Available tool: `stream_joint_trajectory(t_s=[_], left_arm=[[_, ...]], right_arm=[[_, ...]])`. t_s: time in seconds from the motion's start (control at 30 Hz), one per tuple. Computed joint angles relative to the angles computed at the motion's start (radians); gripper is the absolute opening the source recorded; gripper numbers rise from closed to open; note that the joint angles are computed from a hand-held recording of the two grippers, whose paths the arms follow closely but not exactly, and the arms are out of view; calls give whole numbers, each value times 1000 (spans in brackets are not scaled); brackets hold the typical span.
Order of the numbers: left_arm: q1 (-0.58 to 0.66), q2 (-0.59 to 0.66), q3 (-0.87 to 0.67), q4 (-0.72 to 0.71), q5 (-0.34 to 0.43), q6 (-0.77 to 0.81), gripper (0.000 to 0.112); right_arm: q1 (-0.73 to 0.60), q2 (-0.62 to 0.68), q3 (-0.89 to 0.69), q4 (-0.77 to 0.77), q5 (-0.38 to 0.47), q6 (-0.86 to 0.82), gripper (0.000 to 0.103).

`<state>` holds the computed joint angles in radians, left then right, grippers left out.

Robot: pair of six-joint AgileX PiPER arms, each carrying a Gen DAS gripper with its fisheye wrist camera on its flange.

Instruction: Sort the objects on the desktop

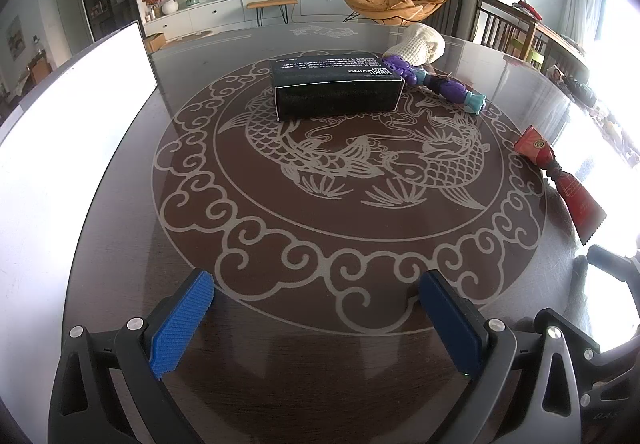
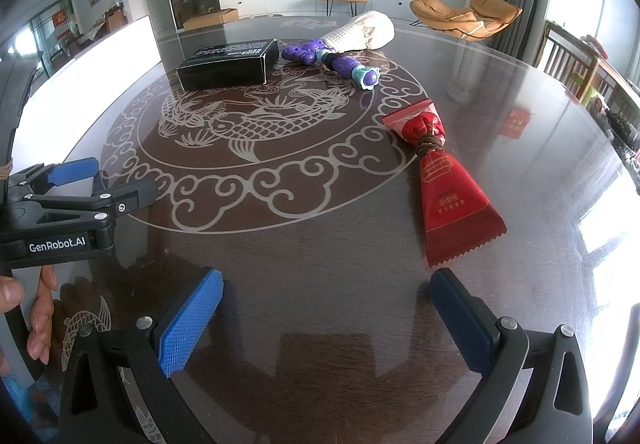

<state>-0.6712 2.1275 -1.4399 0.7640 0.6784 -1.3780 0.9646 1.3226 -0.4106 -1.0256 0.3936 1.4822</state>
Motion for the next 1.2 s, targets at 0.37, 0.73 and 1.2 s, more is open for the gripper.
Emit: stream_joint_trajectory(t_s=[0.37, 0.73, 1.2], left_arm=[[-1, 1, 0, 1, 2, -3, 103], [-1, 0, 1, 2, 1, -4, 103], [118, 193, -596, -72, 243, 474, 103]], right_arm=[[-1, 1, 0, -2, -1, 2, 103], [-1, 3, -1, -5, -2, 4, 103], [4, 1, 0, -8, 4, 11, 103]])
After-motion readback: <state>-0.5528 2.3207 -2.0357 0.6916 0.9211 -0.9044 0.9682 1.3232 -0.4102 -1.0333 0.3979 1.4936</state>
